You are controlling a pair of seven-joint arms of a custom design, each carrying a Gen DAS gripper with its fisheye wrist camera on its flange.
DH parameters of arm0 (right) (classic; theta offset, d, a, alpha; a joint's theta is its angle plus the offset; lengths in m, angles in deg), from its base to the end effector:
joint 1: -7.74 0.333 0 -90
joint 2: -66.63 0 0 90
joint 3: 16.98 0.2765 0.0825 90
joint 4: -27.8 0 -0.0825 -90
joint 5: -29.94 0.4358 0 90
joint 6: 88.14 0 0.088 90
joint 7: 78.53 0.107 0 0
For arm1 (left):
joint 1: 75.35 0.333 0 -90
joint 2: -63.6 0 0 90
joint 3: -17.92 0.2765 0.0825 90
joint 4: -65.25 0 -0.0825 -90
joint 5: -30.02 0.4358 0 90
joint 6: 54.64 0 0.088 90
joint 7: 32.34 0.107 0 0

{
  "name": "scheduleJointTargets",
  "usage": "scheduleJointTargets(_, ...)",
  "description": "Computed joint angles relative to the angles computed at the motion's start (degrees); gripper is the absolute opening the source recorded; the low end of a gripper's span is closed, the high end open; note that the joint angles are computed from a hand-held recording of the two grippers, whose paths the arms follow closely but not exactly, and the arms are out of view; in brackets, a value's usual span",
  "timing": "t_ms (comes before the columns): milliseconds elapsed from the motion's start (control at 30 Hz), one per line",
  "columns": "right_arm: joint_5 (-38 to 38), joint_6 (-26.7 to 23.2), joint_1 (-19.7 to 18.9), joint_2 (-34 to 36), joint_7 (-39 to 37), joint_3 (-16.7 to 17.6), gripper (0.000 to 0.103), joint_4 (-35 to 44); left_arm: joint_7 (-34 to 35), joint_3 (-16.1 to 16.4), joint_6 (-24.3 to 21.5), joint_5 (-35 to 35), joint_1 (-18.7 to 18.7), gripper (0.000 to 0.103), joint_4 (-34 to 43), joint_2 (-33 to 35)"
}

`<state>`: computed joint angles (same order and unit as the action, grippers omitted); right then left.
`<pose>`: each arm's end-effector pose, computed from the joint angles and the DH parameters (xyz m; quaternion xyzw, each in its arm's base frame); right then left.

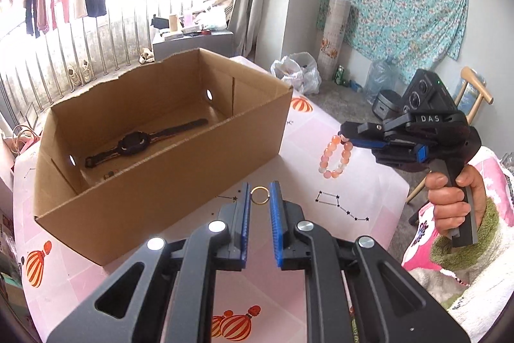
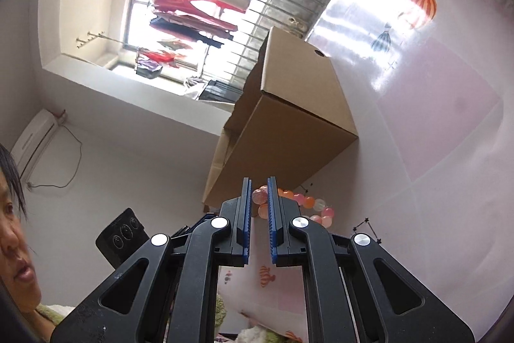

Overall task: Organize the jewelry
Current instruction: 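Lift the bracelet with the right gripper while the left carries the ring over the box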

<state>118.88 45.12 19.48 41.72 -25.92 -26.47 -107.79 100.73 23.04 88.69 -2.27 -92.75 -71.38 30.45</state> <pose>0.5234 0.0352 0.4911 -0.4590 0.6267 0.1781 0.6041 0.4876 -0.0985 0.5601 -0.4153 0.8117 -0.3813 0.1523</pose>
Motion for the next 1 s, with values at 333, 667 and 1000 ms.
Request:
scheduleJointTargets(333,4.34,0.49,1.4,0.48,-3.44,-0.01,0.007,5.23,-1.98,2.51,-1.94,-3.38,1.29,0.011,8.64,2.6)
scheduleJointTargets(667,1.37,-3.58,-0.9,16.67,-6.25,2.43,0.007,24.98,-8.12,-1.92,-14.46,-2.63,7.34,0.011,30.01,21.34)
scheduleJointTargets(1000,-7.32,-7.64,-7.03,28.22,-3.04,6.91,0.008,37.67,-27.05,-9.32,-45.96,8.16,12.07,0.011,70.8,56.34)
